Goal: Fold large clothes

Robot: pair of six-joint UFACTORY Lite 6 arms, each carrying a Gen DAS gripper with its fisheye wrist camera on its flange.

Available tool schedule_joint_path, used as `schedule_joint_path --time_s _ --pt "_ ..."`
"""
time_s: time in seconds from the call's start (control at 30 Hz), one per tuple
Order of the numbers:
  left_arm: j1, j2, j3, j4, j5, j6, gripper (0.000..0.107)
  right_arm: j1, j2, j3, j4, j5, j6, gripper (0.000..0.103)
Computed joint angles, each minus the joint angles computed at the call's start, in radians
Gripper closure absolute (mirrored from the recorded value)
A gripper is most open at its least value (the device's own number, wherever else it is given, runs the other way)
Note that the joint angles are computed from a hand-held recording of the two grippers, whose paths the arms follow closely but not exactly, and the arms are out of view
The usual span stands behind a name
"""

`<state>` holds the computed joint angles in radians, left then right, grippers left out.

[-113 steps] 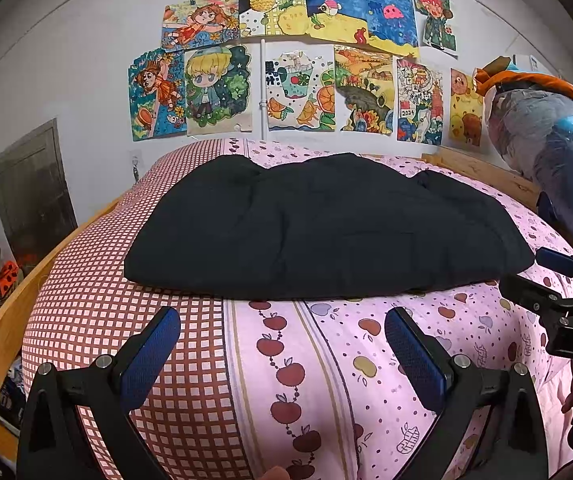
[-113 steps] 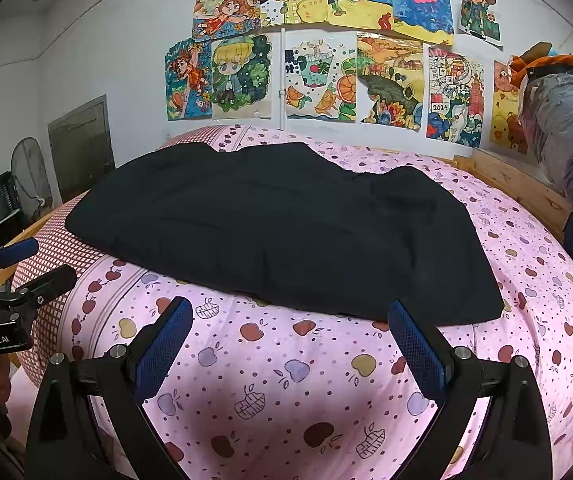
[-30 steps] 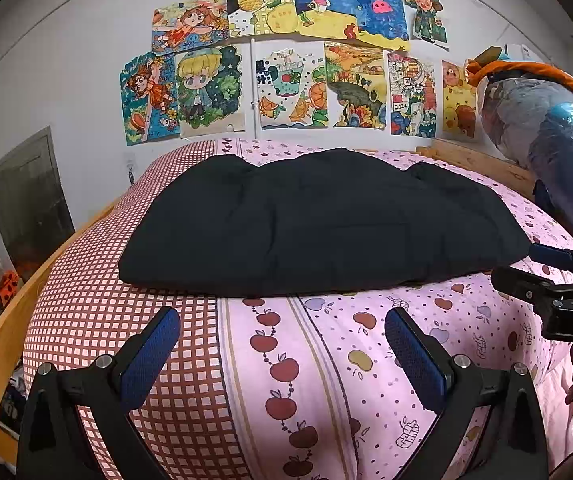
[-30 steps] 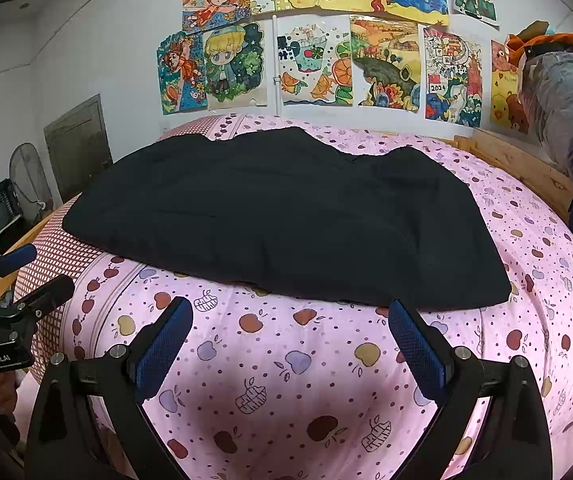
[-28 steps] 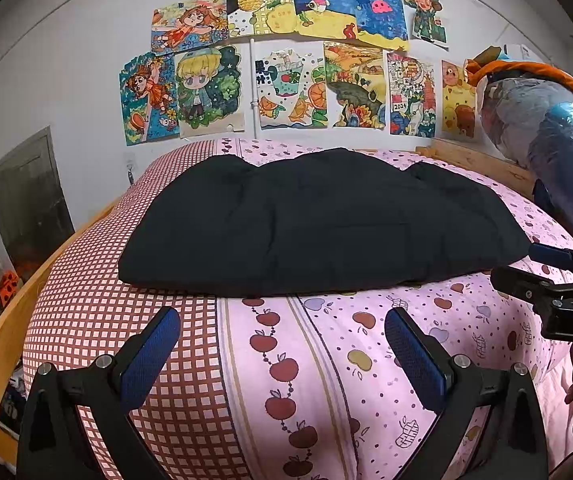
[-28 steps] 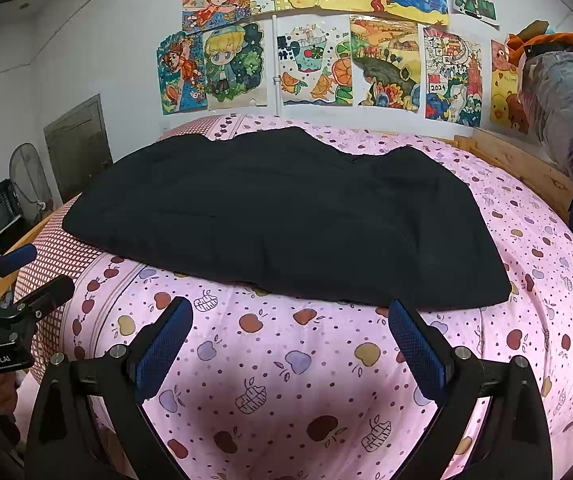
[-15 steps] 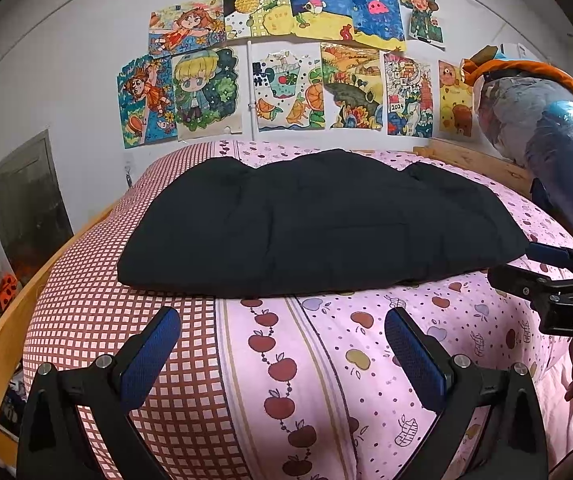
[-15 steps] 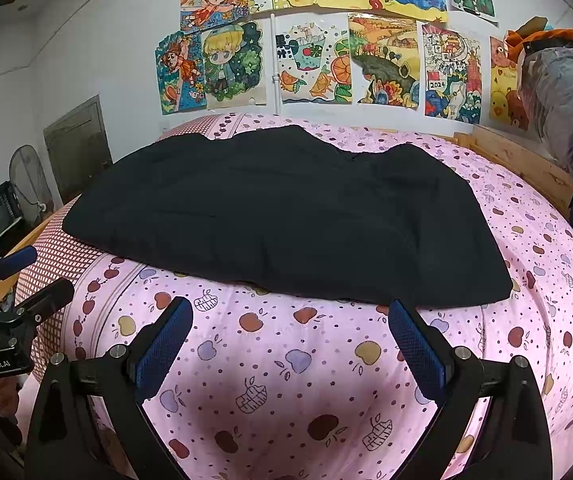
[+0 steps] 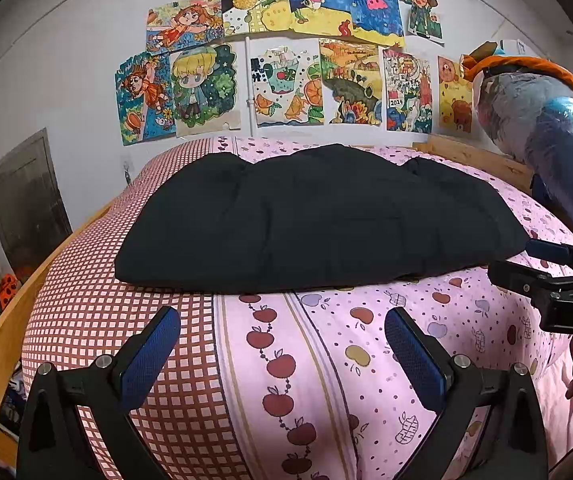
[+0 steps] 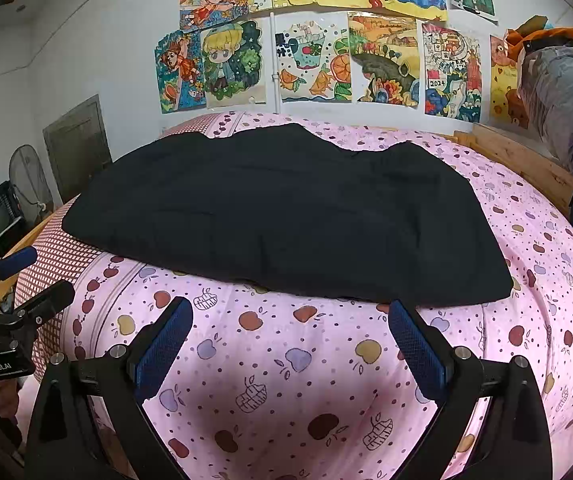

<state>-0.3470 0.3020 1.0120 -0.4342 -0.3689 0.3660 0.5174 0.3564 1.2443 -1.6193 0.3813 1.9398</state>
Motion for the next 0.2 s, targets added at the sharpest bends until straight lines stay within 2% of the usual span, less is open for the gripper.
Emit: schedule_joint_path --time_s 0.2 --pt "0.000 0.008 0.009 -0.007 0.010 0.008 0.004 -0.004 -0.001 -0.005 -0.009 -0.005 0.007 0.007"
